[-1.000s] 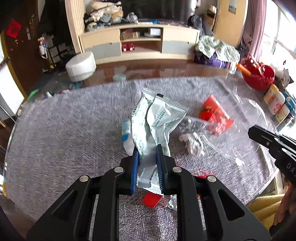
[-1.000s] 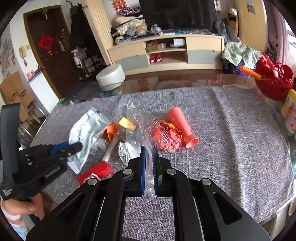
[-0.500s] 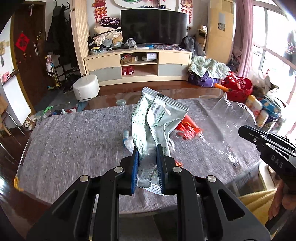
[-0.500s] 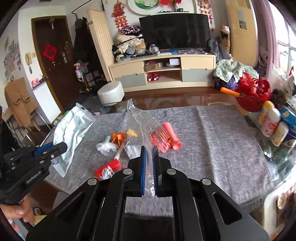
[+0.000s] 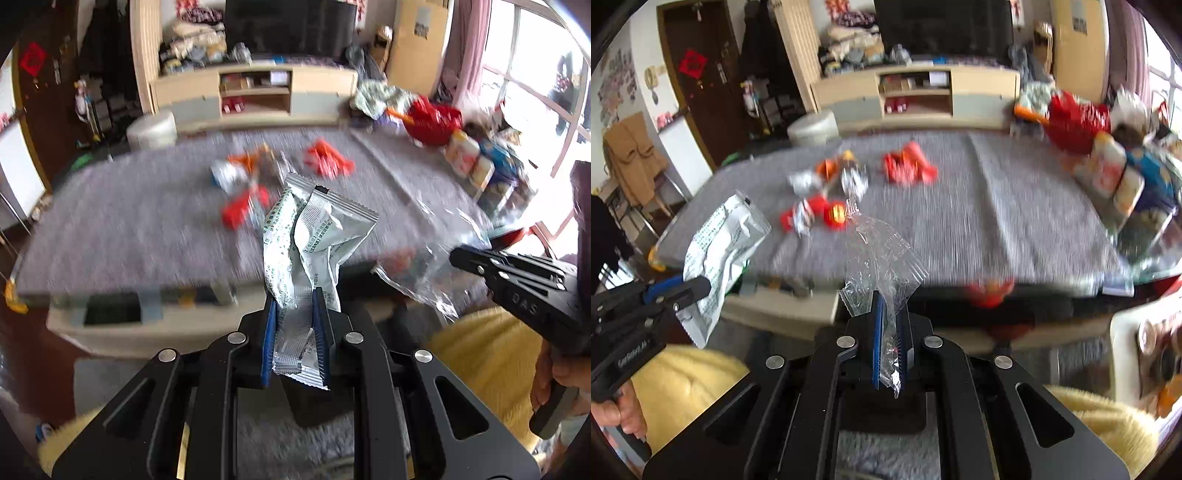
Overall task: Collect trash
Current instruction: 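Carry wrapper and bag down to the grey bin and open both tools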
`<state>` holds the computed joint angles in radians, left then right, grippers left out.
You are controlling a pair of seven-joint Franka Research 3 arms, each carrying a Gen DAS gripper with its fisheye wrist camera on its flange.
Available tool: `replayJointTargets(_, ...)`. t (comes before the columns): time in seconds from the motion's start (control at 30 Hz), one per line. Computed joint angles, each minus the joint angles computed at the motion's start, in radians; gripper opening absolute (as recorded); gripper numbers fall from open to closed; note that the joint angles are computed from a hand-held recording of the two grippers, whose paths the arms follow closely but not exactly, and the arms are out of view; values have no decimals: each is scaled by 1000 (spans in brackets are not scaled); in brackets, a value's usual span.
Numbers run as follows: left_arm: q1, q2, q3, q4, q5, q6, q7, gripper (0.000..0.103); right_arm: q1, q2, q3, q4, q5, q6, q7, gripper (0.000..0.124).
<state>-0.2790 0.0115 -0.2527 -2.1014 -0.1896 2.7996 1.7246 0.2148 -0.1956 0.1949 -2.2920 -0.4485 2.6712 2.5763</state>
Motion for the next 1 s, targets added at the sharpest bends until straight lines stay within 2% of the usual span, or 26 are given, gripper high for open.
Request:
replayJointTargets(0.27,4,60,-15,-56,-145,-111,64,17,59,81,-24,-43,142,-9,-65,9)
replayJointTargets(0.57,20,216,-49,13,-35,-140,-2,17,114,204,-79,-43,372,55,-202,9)
replayJointTargets(0.7,53,259,-78,50,-52,-178,8,19,124,247,-93,-19,449,63,-272,12)
replayJointTargets(0.8,61,278,-88,66,-49,-192,13,21,136,274,-100,10,468,48,-289,12)
replayJointTargets(0.87,57,290,-85,77,-30,-200,-1,28,139,284,-109,22,468,42,-292,13)
replayJointTargets(0.93,57,299,-84,87,-17,-206,-12,36,144,288,-119,30,451,37,-274,31)
replayJointTargets(0.97,56,301,-83,89,-8,-205,-19,39,145,288,-123,32,442,42,-267,54)
replayJointTargets(1.0,56,303,-82,91,0,-203,-24,41,149,284,-130,29,409,47,-239,61)
